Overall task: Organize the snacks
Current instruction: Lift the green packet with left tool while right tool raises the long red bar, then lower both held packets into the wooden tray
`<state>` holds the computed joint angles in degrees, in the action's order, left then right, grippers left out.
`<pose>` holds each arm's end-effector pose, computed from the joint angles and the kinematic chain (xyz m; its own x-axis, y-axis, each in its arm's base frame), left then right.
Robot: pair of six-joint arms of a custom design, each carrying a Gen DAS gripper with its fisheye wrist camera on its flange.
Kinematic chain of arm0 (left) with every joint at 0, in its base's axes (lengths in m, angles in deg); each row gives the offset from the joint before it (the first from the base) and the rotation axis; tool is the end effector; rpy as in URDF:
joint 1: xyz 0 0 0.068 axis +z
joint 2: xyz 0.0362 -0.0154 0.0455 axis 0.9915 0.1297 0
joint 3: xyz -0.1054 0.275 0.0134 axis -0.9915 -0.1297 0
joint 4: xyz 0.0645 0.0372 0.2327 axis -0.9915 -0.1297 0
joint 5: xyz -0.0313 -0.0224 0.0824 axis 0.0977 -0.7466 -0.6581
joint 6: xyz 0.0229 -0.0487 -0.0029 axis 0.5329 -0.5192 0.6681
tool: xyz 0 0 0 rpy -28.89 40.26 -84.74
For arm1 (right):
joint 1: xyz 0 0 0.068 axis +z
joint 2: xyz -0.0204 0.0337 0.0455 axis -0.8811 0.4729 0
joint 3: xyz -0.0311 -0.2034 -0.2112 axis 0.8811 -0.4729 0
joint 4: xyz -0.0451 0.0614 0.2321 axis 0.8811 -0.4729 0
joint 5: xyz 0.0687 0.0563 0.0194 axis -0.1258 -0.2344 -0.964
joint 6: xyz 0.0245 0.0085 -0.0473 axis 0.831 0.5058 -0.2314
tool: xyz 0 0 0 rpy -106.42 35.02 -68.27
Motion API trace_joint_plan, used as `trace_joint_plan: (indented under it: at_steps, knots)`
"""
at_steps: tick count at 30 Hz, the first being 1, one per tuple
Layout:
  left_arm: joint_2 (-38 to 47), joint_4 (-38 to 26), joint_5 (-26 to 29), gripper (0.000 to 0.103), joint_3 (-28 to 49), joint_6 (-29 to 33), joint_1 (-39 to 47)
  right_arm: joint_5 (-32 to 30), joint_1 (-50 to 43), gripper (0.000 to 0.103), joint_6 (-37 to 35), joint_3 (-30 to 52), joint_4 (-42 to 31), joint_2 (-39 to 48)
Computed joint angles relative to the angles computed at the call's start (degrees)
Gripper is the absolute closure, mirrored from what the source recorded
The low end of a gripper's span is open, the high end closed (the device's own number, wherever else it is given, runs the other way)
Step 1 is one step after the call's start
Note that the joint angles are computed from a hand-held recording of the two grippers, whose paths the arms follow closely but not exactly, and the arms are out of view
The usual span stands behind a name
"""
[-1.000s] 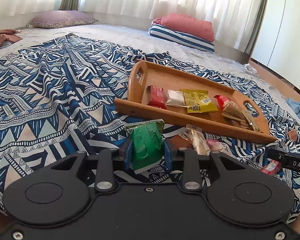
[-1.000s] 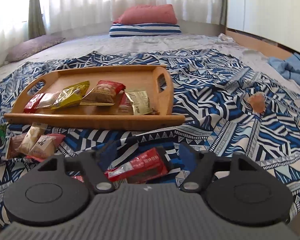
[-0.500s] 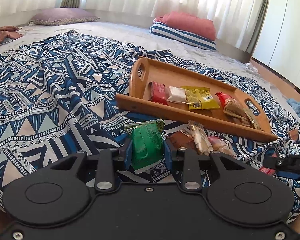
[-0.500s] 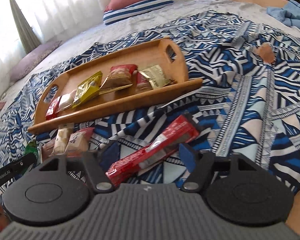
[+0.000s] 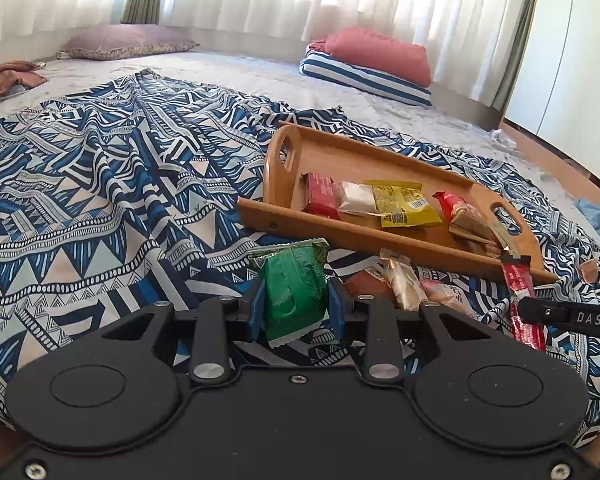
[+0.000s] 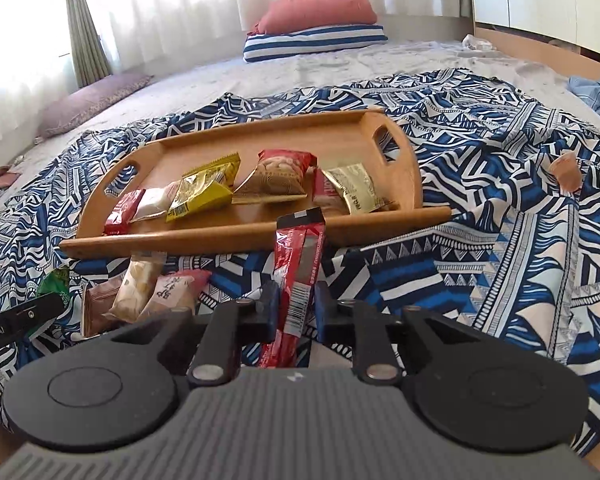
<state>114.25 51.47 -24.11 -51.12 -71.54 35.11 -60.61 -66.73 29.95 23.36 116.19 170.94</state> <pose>0.2076 -0.1851 0.0640 -0.3995 -0.4457 -0.8011 -0.5210 0.8294 -0.2016 0.3469 -0.0116 0.0629 -0.6205 -0.1854 -0.7620 -0.4691 0.8664 0.1711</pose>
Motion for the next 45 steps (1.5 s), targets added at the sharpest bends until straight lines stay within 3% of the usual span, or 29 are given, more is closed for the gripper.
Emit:
trace_joint_plan:
  at_steps: [13, 26, 37, 45]
  knots:
    - [-1.5, 1.3, -0.6, 0.072, -0.2, 2.7, 0.3, -2.9, -2.9, 0.083, 1.8, 1.9, -0.7, -2.2]
    - [-6.3, 5.5, 0.3, 0.073, 2.6, 19.2, 5.6, -4.4, -2.6, 0.083, 4.2, 8.3, -3.3, -2.7]
    - [-7.5, 10.4, 9.8, 0.074, 8.3, 33.2, 16.3, -3.6, 0.3, 0.084, 10.1, 25.9, -15.3, 1.3]
    - [-3.0, 6.2, 21.1, 0.073, 18.5, 36.7, 27.1, 1.3, 4.2, 0.084, 11.2, 46.0, -26.0, 10.5]
